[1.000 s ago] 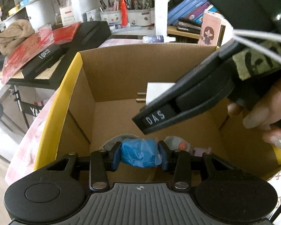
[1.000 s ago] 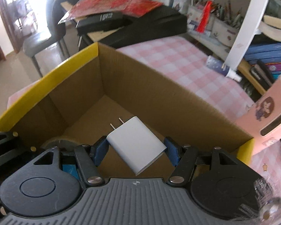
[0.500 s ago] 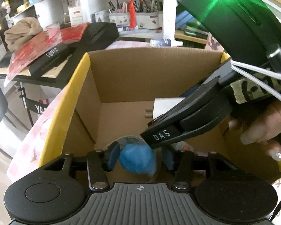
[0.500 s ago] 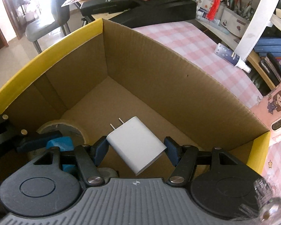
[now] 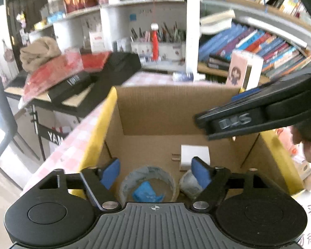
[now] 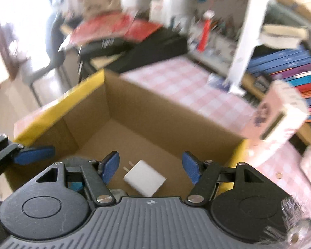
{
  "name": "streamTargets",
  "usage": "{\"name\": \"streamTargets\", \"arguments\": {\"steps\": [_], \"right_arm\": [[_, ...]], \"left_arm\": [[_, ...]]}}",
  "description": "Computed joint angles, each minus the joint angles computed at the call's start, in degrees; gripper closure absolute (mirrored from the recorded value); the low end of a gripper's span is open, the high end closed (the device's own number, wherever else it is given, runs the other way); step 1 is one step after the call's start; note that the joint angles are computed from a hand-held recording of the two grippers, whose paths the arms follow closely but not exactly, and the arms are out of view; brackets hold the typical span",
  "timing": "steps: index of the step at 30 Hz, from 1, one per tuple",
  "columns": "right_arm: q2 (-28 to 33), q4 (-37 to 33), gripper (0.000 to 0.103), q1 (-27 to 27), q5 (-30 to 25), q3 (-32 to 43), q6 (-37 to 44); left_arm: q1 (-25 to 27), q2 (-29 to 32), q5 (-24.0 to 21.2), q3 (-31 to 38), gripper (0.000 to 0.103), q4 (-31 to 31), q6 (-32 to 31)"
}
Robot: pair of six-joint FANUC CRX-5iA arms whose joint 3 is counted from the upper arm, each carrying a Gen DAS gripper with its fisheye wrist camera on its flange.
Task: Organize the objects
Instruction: 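Lower the blue bag and charger into the box and open both tools, then lift both open tools out of the box and back over the table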
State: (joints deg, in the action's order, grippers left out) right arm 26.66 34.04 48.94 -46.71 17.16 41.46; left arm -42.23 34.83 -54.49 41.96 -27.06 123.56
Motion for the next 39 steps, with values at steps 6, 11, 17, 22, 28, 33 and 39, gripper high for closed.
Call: {"name": "streamTargets", "arguments": {"steps": [6,11,17,22,28,33,39], "right_arm": [[-8.8,23.0,0.033,1.8,3.9,-16.3,-26.3],[-12.7,34.6,0.032,4.1,-0.4,-24.0,-41.3],[-14.5,39.3,0.026,9.0,-9.1,-29.0,-53.4],[-13.9,37.1,0.025,13.8,-16.2,-29.7,-56.2],[-12.4,31.1,0.021,20.9,-23.3,-29.1,-54.8],[-11.3,27.1,0.02,24.6,-25.8,-27.9,-53.4],[-10.6,24.1,0.017,27.4,-27.3,-27.1,-53.1]], "left_arm": [[-1.5,-5.9,4.0,-6.7,0.016,-5.4,7.4],[-2.9,-10.2,5.5,-11.6,0.015,-10.2,12.2],[-3.7,-14.3,6.0,-17.4,0.015,-12.7,15.9],[-4.7,-17.6,5.6,-22.2,0.014,-13.8,17.8],[-5.5,-21.5,5.6,-27.9,0.01,-13.2,19.8],[-6.2,-23.5,5.3,-30.9,0.01,-12.0,18.9],[-7.0,-25.2,5.2,-33.5,0.009,-10.8,17.3]]}}
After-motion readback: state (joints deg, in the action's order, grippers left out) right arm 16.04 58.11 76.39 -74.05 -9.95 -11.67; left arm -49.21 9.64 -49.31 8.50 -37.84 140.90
